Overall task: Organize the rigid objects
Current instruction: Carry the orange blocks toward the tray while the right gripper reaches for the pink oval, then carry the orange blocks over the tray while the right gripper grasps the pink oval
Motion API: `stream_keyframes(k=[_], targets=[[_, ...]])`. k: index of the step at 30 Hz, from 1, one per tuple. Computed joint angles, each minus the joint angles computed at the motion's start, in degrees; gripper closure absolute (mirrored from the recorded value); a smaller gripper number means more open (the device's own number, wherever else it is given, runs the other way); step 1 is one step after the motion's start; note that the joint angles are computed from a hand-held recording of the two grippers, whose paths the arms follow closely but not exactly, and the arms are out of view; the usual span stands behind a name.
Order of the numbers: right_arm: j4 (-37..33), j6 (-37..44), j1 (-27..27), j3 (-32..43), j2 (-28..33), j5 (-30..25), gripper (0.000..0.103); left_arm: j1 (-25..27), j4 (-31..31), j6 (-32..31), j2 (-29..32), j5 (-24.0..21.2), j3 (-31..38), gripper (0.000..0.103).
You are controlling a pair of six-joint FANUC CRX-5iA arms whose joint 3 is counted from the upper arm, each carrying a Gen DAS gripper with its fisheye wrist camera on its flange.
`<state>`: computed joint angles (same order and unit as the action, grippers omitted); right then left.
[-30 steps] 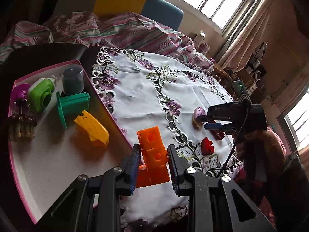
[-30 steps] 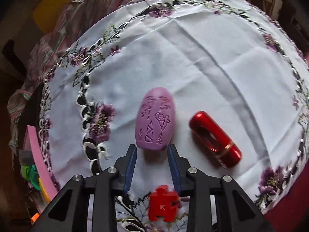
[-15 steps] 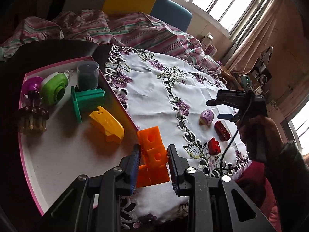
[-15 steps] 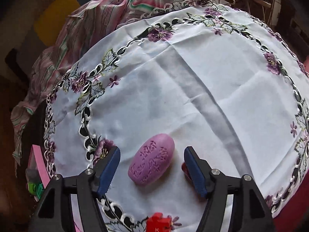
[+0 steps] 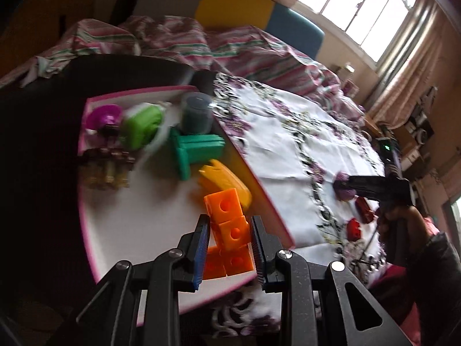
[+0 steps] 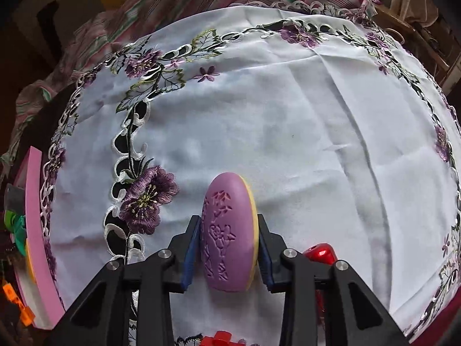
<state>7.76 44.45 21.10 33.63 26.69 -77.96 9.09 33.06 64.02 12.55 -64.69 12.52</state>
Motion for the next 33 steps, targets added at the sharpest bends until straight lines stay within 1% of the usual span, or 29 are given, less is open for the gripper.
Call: stream_keyframes(k=[9,18,33], targets=[[3.33,3.17,0.99,1.47,1.76,-1.68,0.067,1.11,-4.23,1.94,-1.61,2.18,-0.58,0.074],[2.77,3.83,0.23,1.63,1.72,-1.53,0.067,0.67,-8.2,2.34,-2.82,4.91,-0.79,0.074],[4.68,4.99,1.28,1.14,2.22,-1.07,0.067,0.54,-9.8,4.15,-1.49,3.9,0.55,0.074]])
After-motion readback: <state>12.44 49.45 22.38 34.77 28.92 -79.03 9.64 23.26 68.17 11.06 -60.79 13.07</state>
